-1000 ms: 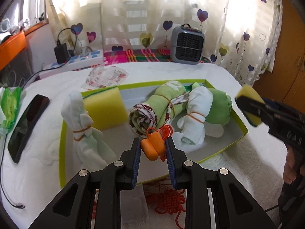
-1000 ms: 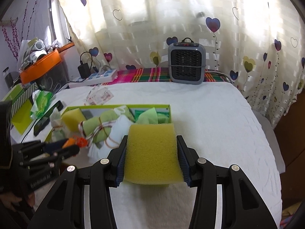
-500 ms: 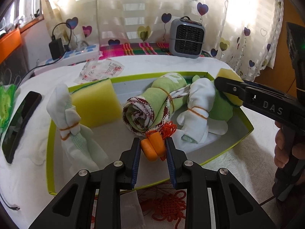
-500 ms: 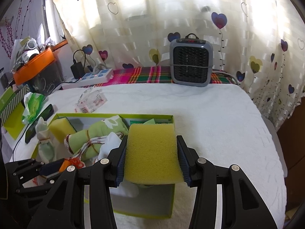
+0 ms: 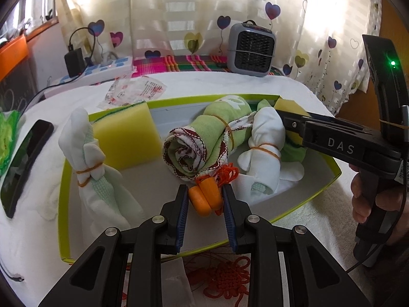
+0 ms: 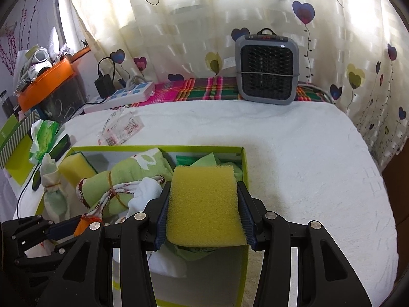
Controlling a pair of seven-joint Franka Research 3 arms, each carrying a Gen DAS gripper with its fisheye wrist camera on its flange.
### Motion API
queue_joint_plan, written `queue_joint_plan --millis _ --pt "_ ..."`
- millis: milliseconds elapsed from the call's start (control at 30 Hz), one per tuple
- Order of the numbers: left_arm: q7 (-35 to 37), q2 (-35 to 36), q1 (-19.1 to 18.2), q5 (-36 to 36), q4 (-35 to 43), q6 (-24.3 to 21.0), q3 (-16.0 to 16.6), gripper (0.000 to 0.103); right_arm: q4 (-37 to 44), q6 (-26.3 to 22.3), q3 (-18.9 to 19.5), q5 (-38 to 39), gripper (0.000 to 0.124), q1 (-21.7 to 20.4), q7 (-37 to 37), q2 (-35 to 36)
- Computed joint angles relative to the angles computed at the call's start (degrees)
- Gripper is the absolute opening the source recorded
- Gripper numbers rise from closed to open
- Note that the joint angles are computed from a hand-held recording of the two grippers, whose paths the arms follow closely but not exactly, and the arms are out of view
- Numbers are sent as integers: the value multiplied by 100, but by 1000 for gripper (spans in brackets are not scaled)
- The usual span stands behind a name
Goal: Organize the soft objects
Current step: 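Lower both grippers into the box and open them, releasing earplugs and sponge, then move the left gripper to the white pouch while the right moves to the red tassel knot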
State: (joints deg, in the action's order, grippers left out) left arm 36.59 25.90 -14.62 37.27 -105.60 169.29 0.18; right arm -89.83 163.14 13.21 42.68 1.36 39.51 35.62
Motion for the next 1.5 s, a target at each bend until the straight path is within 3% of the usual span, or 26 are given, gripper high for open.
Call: queue_joint_plan --millis 167,533,867,1500 --pt "-16 3 -22 0 14 -25 10 26 25 -33 39 43 48 -44 -34 25" --pt "-292 -79 -120 227 -51 83 162 40 -140 160 122 180 55 -84 -223 -81" --pt "-444 -163 -134 409 -104 91 170 41 -323 408 225 406 63 -139 -437 -207" --pt "-1217 -558 -205 1246 -417 50 197 46 -906 687 594 1906 68 -444 -1749 -705"
